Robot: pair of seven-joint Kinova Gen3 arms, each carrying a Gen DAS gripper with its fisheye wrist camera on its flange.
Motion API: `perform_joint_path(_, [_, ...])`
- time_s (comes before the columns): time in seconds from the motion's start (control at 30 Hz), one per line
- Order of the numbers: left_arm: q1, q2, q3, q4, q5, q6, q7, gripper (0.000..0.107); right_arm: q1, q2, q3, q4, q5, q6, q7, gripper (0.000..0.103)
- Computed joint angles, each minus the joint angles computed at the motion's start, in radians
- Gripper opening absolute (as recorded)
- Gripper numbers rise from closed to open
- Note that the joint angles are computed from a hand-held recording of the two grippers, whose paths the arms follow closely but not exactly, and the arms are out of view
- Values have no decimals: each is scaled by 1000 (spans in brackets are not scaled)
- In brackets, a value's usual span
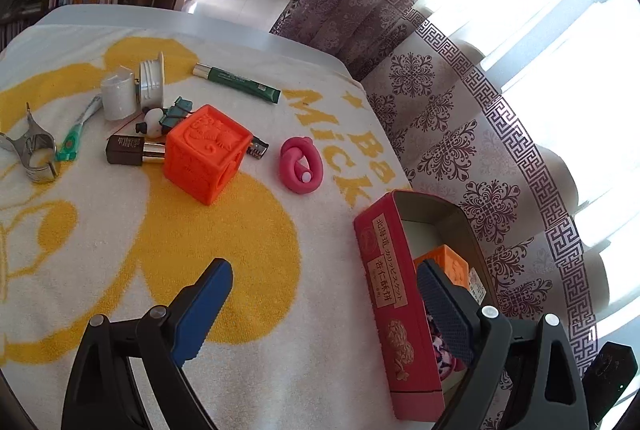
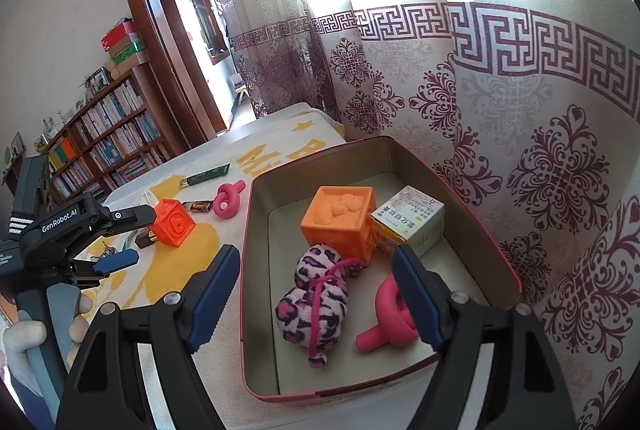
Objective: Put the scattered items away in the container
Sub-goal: 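Withdraw both tools from the tin toward the metal clip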
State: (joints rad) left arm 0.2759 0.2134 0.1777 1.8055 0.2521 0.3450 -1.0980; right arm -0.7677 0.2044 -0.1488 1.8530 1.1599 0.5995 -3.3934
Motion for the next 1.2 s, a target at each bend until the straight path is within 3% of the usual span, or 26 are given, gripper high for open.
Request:
perform_joint_path(0.13, [-10,-28,-40,46,-23,-17,46,95,-13,23,-3,-37,-5,7,36,82])
perform_joint_path(0.27, [-78,-56,-27,94,25,-37,3,95,-30,47,5,-80,-21,4,81,82])
perform_joint_path(0.43, [-98,-94,-73,140,-13,-58,42,95,-53,84,22,-145,-58,-11,161,82])
perform_joint_path(0.67, [-196,-125,-84,191,60,-57,-34,95,-84,147,56,-238,-166,-56,301,82])
perform_joint_path(0.77, [-248,-134,-85,213,136,-54,-115,95,-93,177,62,-275,-225,-71,374,82])
perform_joint_path(0.93, [-291,-141,-123,237,158,-48,-126,95,-107,222,68,-335,-319,-79,500,82])
perform_joint_path(1.13, [-277,-119,-173,211,37,-14,-41,95,-116,257,87,-377,-428,-101,612,82])
perform_joint_path(1.2, [-306,-96,-148,193,48,4,-55,95,-123,265,100,-386,-458,-107,641,82])
